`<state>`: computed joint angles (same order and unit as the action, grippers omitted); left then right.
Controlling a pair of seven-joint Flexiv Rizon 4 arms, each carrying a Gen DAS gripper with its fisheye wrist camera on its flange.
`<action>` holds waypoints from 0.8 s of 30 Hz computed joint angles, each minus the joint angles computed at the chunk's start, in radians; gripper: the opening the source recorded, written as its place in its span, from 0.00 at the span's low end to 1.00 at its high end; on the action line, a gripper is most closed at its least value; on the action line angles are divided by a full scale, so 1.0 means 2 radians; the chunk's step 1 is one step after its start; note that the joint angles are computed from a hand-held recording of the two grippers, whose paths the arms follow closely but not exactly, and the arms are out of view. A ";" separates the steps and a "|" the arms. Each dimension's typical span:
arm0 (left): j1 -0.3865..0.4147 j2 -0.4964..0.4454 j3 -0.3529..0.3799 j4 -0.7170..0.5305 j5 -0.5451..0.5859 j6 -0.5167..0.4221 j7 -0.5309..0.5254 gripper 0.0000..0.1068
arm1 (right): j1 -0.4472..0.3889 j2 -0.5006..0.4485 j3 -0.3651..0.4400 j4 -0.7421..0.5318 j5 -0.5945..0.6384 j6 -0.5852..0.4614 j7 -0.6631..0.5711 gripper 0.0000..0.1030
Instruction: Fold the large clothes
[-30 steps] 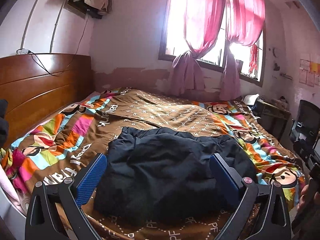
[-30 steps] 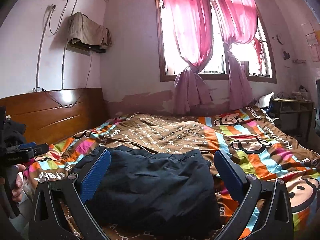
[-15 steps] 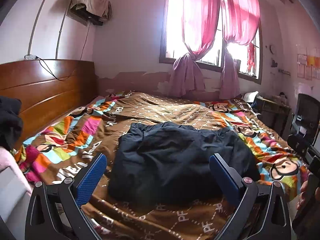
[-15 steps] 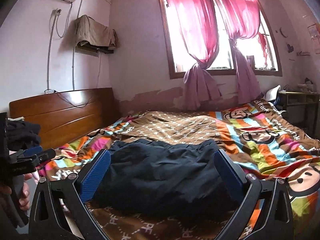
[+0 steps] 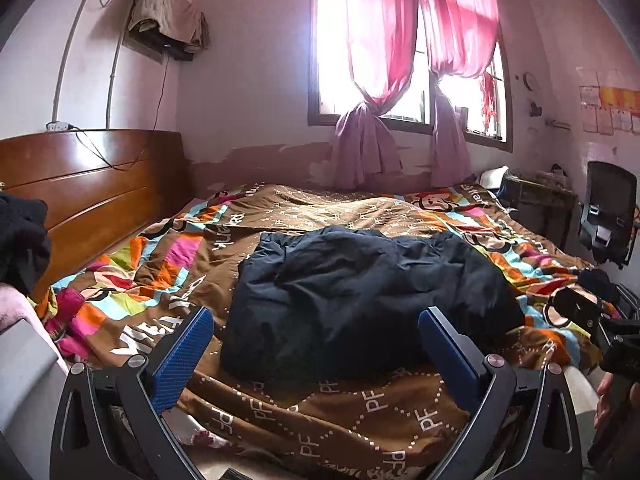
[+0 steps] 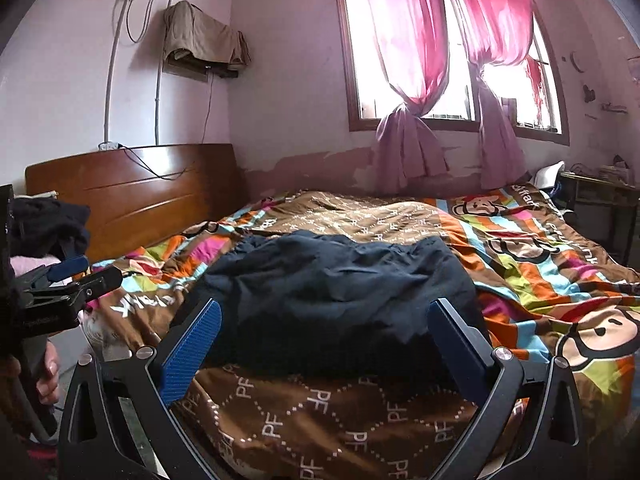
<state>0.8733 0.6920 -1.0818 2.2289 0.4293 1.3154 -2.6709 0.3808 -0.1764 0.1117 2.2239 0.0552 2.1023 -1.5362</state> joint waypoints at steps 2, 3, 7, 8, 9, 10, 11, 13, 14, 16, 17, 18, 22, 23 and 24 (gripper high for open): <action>0.005 0.009 -0.007 0.000 0.003 0.001 -0.003 0.96 | 0.002 -0.001 -0.001 0.000 0.003 0.000 -0.001 0.99; 0.008 0.013 -0.010 0.001 0.004 0.003 -0.004 0.96 | 0.002 -0.002 -0.001 0.001 0.004 0.003 -0.003 0.99; 0.021 0.023 -0.027 0.005 -0.005 0.008 -0.004 0.96 | 0.016 -0.008 -0.009 -0.001 0.026 0.006 -0.023 0.99; 0.025 0.022 -0.033 0.006 -0.009 0.010 -0.004 0.96 | 0.017 -0.010 -0.010 -0.001 0.028 0.004 -0.024 0.99; 0.029 0.021 -0.039 0.008 -0.013 0.013 -0.004 0.96 | 0.022 -0.011 -0.013 -0.002 0.035 -0.002 -0.027 0.99; 0.031 0.020 -0.042 0.009 -0.017 0.013 -0.002 0.96 | 0.025 -0.012 -0.016 -0.004 0.039 -0.009 -0.029 0.99; 0.033 0.020 -0.045 0.011 -0.020 0.014 -0.002 0.96 | 0.025 -0.013 -0.017 -0.005 0.040 -0.013 -0.028 0.99; 0.037 0.021 -0.050 0.015 -0.027 0.014 -0.001 0.96 | 0.021 -0.016 -0.015 -0.005 0.034 -0.017 -0.021 0.99; 0.038 0.021 -0.051 0.018 -0.029 0.015 -0.001 0.96 | 0.025 -0.016 -0.019 -0.005 0.037 -0.020 -0.023 0.99; 0.039 0.015 -0.053 0.022 -0.036 0.017 -0.001 0.96 | 0.035 -0.017 -0.028 -0.007 0.044 -0.027 -0.029 0.99; 0.040 0.012 -0.054 0.023 -0.038 0.017 0.000 0.96 | 0.034 -0.018 -0.028 -0.007 0.043 -0.031 -0.028 0.99; 0.041 0.010 -0.055 0.023 -0.039 0.016 0.000 0.96 | 0.032 -0.019 -0.027 -0.008 0.038 -0.033 -0.025 0.99; 0.041 0.008 -0.056 0.025 -0.042 0.014 -0.001 0.96 | 0.039 -0.020 -0.034 -0.009 0.036 -0.045 -0.023 0.99; 0.042 0.007 -0.056 0.025 -0.041 0.014 0.001 0.96 | 0.043 -0.020 -0.038 -0.009 0.038 -0.047 -0.024 0.99; 0.041 0.007 -0.056 0.025 -0.041 0.012 0.002 0.96 | 0.042 -0.021 -0.037 -0.009 0.036 -0.050 -0.021 0.99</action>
<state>0.9554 0.7057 -1.1932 2.2792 0.3466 1.3403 -2.6667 0.4641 -0.2178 0.0368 2.2051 0.1266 2.0020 -1.5778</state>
